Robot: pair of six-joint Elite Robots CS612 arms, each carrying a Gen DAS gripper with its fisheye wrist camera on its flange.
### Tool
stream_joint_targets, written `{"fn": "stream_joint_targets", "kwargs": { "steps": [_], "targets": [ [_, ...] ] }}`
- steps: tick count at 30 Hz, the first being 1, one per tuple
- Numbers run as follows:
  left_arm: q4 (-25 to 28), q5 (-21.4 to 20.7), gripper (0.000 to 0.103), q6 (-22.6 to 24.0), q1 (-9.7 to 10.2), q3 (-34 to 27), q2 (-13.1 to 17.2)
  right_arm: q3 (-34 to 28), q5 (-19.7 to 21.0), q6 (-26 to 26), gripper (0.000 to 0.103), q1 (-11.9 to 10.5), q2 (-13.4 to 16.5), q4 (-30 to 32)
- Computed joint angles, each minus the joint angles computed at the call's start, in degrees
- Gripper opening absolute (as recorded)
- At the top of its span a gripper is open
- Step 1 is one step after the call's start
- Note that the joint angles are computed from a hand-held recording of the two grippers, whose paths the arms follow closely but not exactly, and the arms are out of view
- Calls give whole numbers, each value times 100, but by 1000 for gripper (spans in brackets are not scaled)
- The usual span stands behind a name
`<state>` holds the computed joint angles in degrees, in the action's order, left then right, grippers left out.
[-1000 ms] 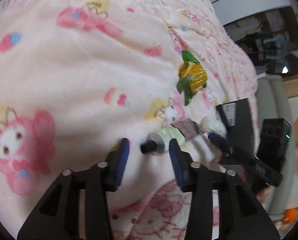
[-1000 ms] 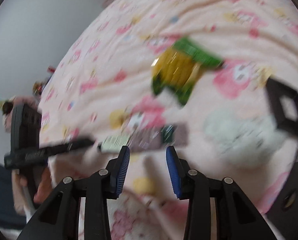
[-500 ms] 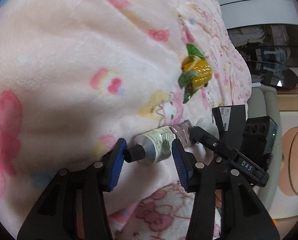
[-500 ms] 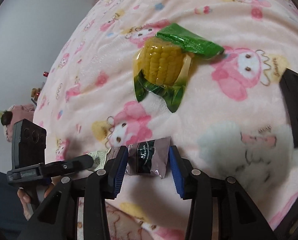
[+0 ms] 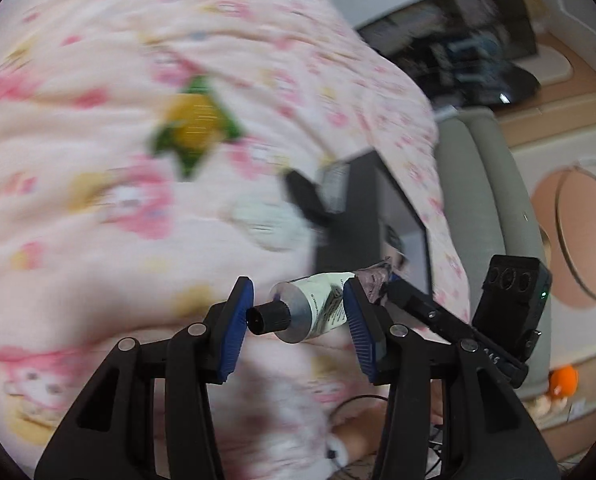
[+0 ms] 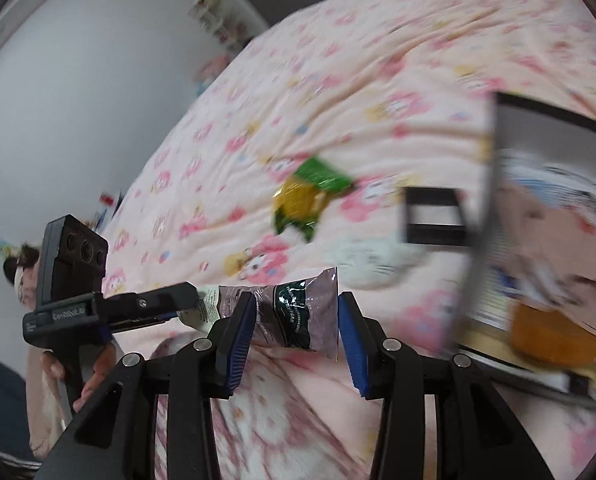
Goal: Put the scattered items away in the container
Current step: 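Carry the cream tube in the left gripper toward the black box, then lower the cream tube into the black box and open the left gripper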
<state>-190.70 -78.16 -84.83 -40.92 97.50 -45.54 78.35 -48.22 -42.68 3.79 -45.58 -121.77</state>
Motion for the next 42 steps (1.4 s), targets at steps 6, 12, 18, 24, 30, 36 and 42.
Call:
{"fn": "stream_joint_targets", "kwargs": {
  "steps": [6,12,18,24,30,36,42],
  "targets": [
    [778,-518,47,871,137,-1435,499,-34,37,473,39,-456,-19,-742],
    [1898,-1214,47,1590,418,-3397,1420,-817,-133,1093,39,-724,431,-1134],
    [3023,-1687,47,1742,639,-5017,2291,-2164,-332,1418,39,-765,1256,-623],
    [4319,-2040,47,1821,778,-6201,2900,-3110,-694,1660,39,-687,1889,12],
    [5344,-2166,57,1843,762,-7180,3400,-3334,-1079,1861,39,-678,2079,148],
    [5433,-1796,49,1699,700,-6910,3216,-3219,-901,1854,38,-717,2021,-153],
    [5660,-1219,44,1442,582,-6773,3102,-2751,-736,2053,37,-835,1722,-582]
  ]
}}
